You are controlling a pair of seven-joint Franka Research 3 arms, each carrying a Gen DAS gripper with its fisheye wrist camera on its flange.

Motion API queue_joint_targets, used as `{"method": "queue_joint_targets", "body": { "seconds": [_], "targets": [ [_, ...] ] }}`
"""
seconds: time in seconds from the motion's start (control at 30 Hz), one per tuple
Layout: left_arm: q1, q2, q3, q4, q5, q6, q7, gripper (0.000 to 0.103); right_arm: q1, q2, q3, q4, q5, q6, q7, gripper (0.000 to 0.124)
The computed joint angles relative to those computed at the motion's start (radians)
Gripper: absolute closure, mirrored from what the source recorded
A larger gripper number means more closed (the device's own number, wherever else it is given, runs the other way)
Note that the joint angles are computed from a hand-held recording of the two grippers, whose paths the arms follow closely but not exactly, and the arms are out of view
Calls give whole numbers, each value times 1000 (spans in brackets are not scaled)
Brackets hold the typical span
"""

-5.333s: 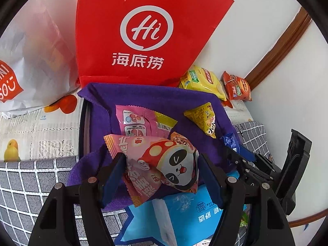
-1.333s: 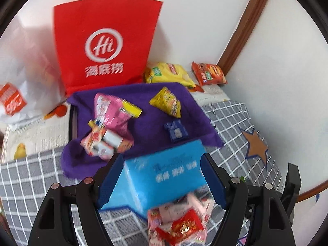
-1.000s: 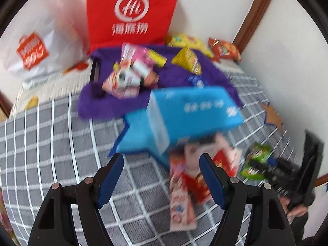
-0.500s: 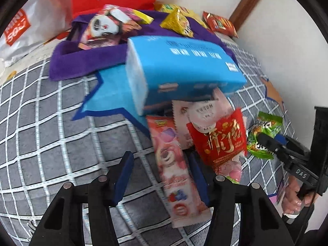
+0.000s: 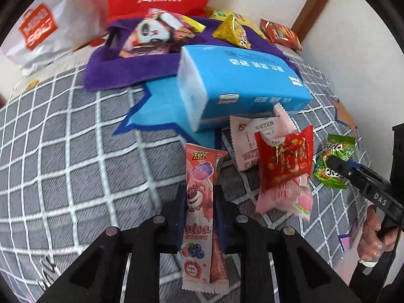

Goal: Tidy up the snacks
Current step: 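Grasp the pink Toy Story candy stick with the left tool while the right tool holds the green bag, then carry the candy stick and green bag over the purple towel with both tools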

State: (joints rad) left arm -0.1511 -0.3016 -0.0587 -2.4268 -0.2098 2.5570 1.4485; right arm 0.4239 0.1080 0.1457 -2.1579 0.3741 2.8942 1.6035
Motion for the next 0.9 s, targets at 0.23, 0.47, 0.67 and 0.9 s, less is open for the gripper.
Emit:
{"method": "queue_joint_targets", "body": {
  "seconds": [0.23,0.47,0.67,0.9],
  "targets": [
    [-34,-94,35,-47,-101,-4,68,83,6,-66,3,-47,-4,41,16,86],
    [-71,-141,58,-39,-144,4,95,83,11,-120,1,-52,-113,58,90,86],
    [-72,-128,48,5,-128,24,79,83,11,-124,7,-9,-139,72,95,86],
    [-90,-97,63,74,-154,32,107,83,15,-80,2,100,-256,34,136,86]
  ]
}}
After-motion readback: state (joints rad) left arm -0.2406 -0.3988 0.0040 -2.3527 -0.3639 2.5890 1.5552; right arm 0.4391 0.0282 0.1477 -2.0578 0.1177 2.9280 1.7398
